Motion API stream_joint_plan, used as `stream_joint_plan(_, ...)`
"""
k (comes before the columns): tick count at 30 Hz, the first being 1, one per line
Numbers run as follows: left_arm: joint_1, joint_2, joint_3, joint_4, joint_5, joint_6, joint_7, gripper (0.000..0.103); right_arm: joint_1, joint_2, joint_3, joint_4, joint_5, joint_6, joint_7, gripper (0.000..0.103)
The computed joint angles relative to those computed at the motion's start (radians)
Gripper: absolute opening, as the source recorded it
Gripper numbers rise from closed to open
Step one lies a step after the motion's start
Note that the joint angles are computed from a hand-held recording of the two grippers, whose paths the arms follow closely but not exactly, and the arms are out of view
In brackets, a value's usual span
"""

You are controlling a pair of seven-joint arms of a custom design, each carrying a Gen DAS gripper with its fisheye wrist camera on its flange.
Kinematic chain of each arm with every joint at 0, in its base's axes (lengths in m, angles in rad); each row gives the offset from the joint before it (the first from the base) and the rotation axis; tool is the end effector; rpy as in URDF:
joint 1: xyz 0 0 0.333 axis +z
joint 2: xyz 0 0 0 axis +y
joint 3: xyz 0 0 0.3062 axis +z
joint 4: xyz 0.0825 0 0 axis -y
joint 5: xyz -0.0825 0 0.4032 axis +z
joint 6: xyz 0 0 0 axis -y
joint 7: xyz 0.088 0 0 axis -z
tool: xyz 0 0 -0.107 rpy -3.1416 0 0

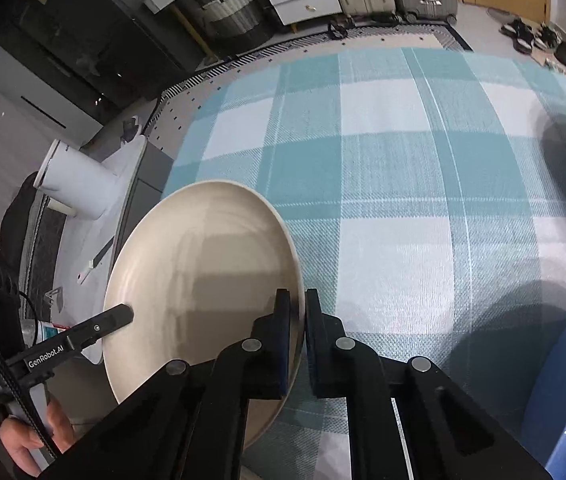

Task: Organize plates and bowls
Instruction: 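Carry the cream plate with both grippers over the cream plate stack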

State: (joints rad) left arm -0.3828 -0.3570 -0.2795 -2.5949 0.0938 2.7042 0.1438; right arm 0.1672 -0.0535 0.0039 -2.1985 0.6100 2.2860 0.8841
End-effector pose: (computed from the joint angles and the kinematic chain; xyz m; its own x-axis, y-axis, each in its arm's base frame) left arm 0.3660 -0.2880 0.4014 0.5418 -0.7412 0.3963 -0.7241 -0.6511 -0.2276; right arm 0.5434 0.1073 0.4034 0.4898 -0.8004 -0.3457 -0.8609 -0.3813 -0.3368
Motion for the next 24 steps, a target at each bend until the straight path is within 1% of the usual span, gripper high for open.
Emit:
stream_joint_plan(5, -0.003, -0.033, -0.011, -0.006, 0.01, -0.014, -0.017, 0.006, -0.006, -0.02, -0.009, 0.0, 0.019, -0.029, -0.009, 0.007)
stream_joint_plan(11, -0.012, -0.074, -0.045, 0.011, 0.045, -0.088, -0.063, 0.006, -0.014, -0.083, -0.023, -0.033, 0.037, -0.055, -0.033, 0.007)
stream_joint_plan(16, -0.032, -0.118, -0.079, 0.017, 0.074, -0.152, -0.131, 0.006, -0.021, -0.153, -0.043, -0.082, 0.052, -0.09, -0.066, 0.007)
stream_joint_plan(20, -0.054, -0.161, -0.115, 0.014, 0.102, -0.201, -0.211, 0.006, -0.029, -0.206, -0.061, -0.125, 0.052, -0.136, -0.089, 0.007)
stream_joint_plan(22, -0.068, -0.172, -0.137, 0.023, 0.116, -0.238, -0.252, 0.006, -0.034, -0.235, -0.068, -0.15, 0.056, -0.15, -0.1, 0.007)
stream_joint_plan(23, -0.075, -0.173, -0.143, 0.027, 0.123, -0.249, -0.269, 0.006, -0.037, -0.251, -0.073, -0.163, 0.057, -0.158, -0.107, 0.007)
stream_joint_plan(24, -0.084, -0.179, -0.149, 0.021, 0.127, -0.243, -0.289, 0.006, -0.04, -0.272, -0.078, -0.182, 0.06, -0.164, -0.118, 0.007)
